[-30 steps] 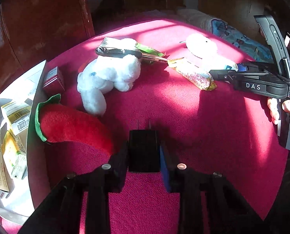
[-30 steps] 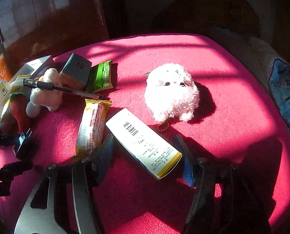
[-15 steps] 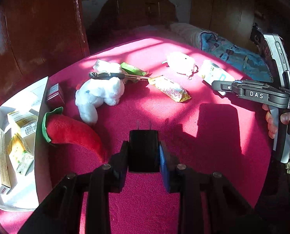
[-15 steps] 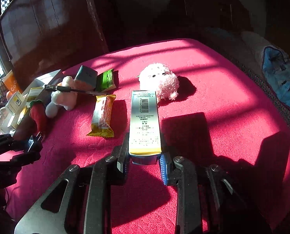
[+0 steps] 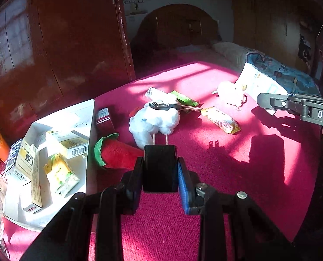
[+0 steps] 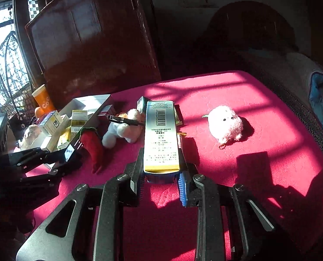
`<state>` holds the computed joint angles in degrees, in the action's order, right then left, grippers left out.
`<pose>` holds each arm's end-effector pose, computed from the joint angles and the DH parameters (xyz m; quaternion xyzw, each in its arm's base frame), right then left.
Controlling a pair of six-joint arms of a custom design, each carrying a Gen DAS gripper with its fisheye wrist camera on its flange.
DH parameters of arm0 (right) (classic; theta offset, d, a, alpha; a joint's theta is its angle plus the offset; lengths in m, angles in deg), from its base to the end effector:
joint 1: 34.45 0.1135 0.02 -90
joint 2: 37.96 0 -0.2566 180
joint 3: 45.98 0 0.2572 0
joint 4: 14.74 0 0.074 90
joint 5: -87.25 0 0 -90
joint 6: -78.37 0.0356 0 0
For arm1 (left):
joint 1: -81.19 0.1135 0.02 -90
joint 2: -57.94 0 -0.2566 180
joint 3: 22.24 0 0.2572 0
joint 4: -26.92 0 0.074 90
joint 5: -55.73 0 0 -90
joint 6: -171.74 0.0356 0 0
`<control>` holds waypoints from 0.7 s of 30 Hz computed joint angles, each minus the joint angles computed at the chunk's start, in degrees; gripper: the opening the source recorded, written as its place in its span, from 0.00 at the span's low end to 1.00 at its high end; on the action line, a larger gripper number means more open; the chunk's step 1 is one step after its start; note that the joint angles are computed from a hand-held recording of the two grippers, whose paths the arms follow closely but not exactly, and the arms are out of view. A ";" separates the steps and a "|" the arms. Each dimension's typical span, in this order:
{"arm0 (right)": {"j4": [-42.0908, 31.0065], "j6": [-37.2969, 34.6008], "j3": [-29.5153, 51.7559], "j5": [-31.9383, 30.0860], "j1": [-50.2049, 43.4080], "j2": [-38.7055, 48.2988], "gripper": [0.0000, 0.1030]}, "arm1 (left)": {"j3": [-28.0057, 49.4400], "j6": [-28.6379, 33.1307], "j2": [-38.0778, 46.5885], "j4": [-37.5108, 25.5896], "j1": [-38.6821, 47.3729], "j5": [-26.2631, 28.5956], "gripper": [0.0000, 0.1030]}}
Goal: Organize objects
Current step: 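Carry the charger plug and medicine box toward the white tray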
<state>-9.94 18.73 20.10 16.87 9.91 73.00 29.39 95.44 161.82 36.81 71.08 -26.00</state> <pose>0.2774 0.2546 0.1024 -0.0375 0.8954 0.1295 0.4242 0.3139 -0.0612 0.0856 0.2167 0.8868 -0.0533 0.4047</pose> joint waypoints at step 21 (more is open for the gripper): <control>-12.09 -2.49 21.71 -0.64 6.01 9.11 0.24 | -0.93 -2.91 -3.89 1.44 16.21 9.34 0.28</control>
